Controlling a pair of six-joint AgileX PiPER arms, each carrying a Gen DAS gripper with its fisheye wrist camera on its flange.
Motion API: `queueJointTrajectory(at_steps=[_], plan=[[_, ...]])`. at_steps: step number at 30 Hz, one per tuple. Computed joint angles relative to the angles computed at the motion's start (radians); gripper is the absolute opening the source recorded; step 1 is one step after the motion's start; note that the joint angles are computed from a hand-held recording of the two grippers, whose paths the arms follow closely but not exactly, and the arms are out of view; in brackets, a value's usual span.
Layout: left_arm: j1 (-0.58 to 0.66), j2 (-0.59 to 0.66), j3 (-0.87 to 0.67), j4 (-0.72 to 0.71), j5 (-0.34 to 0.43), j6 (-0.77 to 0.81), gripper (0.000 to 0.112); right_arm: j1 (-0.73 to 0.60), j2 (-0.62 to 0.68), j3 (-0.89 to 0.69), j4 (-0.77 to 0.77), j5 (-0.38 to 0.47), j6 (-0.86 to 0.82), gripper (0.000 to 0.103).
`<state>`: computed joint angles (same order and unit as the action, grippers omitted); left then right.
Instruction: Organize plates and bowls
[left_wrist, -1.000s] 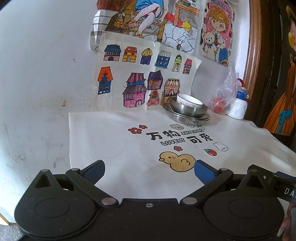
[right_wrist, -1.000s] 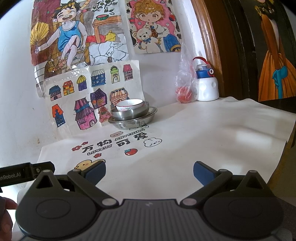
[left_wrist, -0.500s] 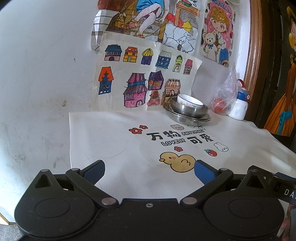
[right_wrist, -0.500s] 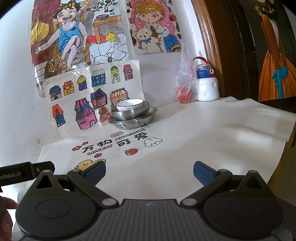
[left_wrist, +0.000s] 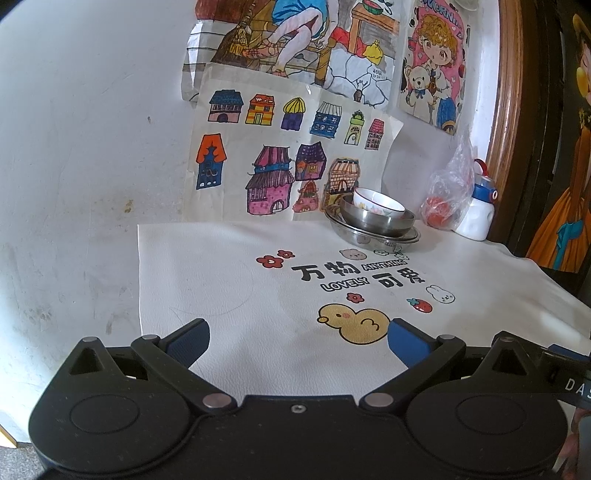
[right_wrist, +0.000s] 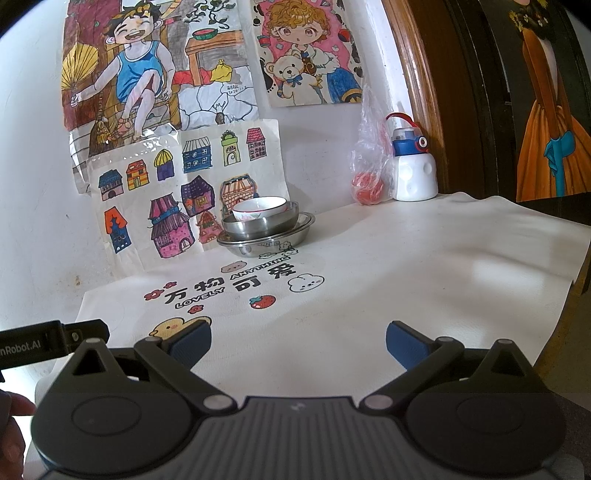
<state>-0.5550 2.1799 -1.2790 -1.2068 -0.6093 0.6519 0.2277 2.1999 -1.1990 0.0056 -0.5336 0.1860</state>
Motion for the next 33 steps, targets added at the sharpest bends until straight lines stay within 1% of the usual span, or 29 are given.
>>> queueJointTrajectory(at_steps=[11,16,20,24,33], plan=[[0.002,-0.001,0.0,-0.002,0.006,0.002,0.102,0.006,0.0,0.0,0.009,0.003,-0.003,0.103],[0.004,-0.003,-0.011,-0.039,0.027,0.028,0.102,0.012,0.001,0.006,0.013,-0.001,-0.006,0.103],[0.002,0.002,-0.022,-0.071,0.028,0.053,0.102,0.012,0.001,0.005,0.015,0.0,-0.008,0.103],[0.009,0.002,-0.021,-0.069,0.049,0.037,0.102,0.013,0.005,0.003,0.016,0.001,-0.008,0.103],[0.003,0.004,-0.021,-0.065,0.028,0.04,0.102,0.015,0.005,0.002,0.021,0.002,-0.011,0.103]])
